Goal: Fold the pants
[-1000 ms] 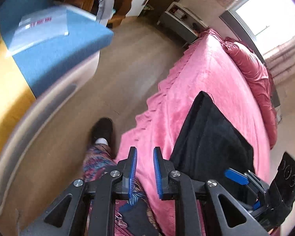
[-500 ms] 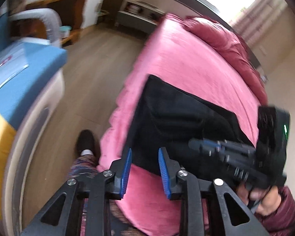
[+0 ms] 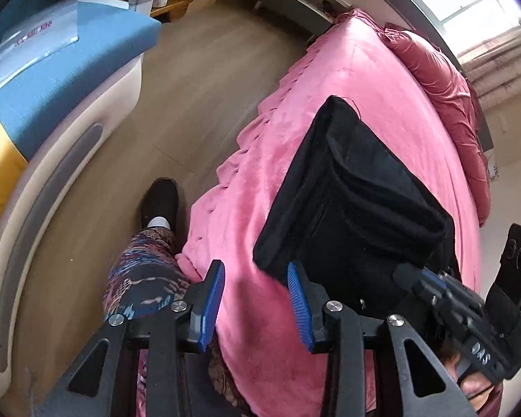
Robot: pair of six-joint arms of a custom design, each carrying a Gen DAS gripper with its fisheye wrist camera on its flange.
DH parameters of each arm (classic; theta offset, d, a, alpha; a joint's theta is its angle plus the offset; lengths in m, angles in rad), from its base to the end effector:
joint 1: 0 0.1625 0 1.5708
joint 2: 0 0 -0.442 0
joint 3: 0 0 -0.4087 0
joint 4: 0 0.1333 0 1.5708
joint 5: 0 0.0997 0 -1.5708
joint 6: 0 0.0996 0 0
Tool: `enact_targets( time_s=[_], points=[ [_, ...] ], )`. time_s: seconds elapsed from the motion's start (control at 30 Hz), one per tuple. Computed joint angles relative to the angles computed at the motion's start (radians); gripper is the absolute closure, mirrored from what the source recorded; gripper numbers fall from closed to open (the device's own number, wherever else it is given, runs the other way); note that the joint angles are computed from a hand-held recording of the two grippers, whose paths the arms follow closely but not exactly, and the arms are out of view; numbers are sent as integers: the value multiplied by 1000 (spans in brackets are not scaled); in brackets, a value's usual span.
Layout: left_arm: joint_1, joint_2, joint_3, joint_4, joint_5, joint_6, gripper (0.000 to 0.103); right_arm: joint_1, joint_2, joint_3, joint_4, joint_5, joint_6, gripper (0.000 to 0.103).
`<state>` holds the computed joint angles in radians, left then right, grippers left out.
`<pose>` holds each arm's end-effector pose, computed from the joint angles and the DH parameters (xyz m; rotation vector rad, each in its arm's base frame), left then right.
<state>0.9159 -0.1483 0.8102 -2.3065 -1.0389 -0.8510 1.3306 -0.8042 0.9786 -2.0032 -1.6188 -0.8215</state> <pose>-0.3813 -0.7982 -0.1016 -0.2960 2.7277 -0.5849 -0.0728 -0.8376 0.3392 0.8381 -2.8341 0.2947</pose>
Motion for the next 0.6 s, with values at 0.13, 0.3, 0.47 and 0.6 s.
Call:
enact_targets(
  time_s=[0.13, 0.3, 0.47, 0.6],
  points=[
    [9, 7, 24, -170, -60, 72, 87, 4, 8, -7, 37, -22, 6, 67],
    [13, 17, 5, -220, -107, 117, 94, -16, -14, 22, 67, -3, -14, 32],
    [51, 6, 45, -371, -299, 57, 71, -25, -19, 50, 71, -30, -27, 31],
    [60, 1, 51, -364, -250, -16, 60, -32, -22, 61, 49, -20, -10, 33]
  ],
)
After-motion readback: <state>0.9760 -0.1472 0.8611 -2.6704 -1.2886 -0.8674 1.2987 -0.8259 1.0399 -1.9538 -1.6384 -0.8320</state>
